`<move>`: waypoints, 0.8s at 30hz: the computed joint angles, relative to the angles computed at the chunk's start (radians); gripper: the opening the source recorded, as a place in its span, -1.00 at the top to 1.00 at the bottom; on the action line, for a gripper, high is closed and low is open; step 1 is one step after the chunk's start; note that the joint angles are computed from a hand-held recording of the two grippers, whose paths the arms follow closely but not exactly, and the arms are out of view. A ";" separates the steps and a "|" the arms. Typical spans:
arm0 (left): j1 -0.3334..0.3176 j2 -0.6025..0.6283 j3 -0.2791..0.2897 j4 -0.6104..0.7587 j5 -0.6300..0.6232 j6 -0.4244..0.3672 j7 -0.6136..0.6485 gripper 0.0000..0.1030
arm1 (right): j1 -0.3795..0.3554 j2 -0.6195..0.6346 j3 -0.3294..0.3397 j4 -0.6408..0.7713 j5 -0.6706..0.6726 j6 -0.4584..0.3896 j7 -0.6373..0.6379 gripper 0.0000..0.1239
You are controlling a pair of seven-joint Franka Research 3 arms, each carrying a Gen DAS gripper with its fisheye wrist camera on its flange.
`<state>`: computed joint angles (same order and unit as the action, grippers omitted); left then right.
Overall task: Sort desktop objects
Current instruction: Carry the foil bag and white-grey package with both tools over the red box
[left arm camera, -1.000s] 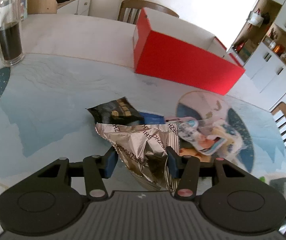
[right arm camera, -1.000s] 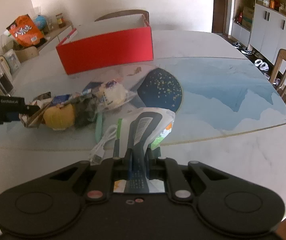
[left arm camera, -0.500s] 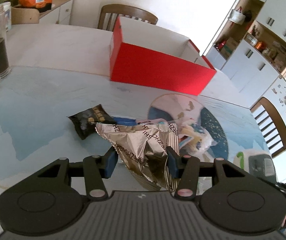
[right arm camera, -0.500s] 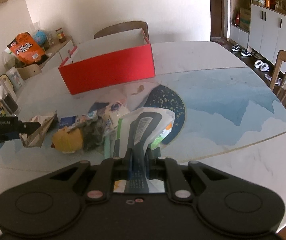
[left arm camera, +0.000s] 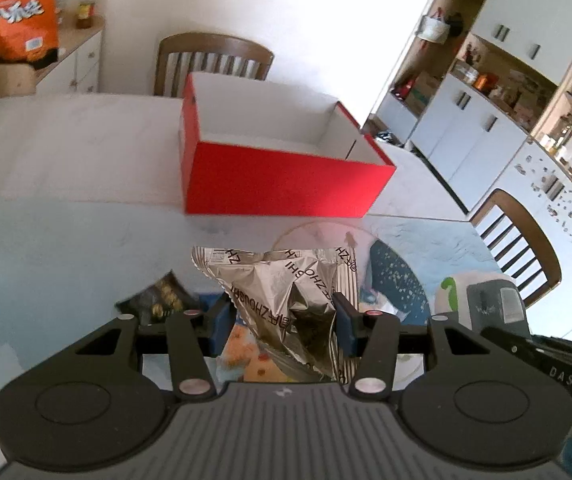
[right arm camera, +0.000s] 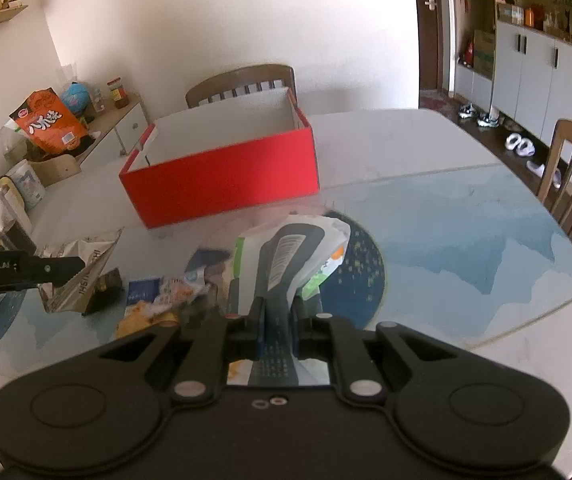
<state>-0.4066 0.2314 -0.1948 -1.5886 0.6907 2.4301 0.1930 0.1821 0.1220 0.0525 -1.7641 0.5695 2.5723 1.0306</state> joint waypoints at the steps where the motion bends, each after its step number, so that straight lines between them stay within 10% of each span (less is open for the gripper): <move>1: 0.005 0.003 0.001 0.005 -0.003 0.005 0.014 0.02 | 0.003 0.007 0.001 0.011 -0.006 0.003 0.010 0.82; 24: 0.013 0.142 0.057 0.248 -0.012 0.019 0.205 0.02 | 0.020 0.210 0.040 0.344 -0.095 -0.015 0.042 0.82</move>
<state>-0.3935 0.3737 -0.1374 -1.3410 0.6790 2.4491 0.3977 0.2020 0.3323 0.0922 -1.4206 0.4748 2.5573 1.0726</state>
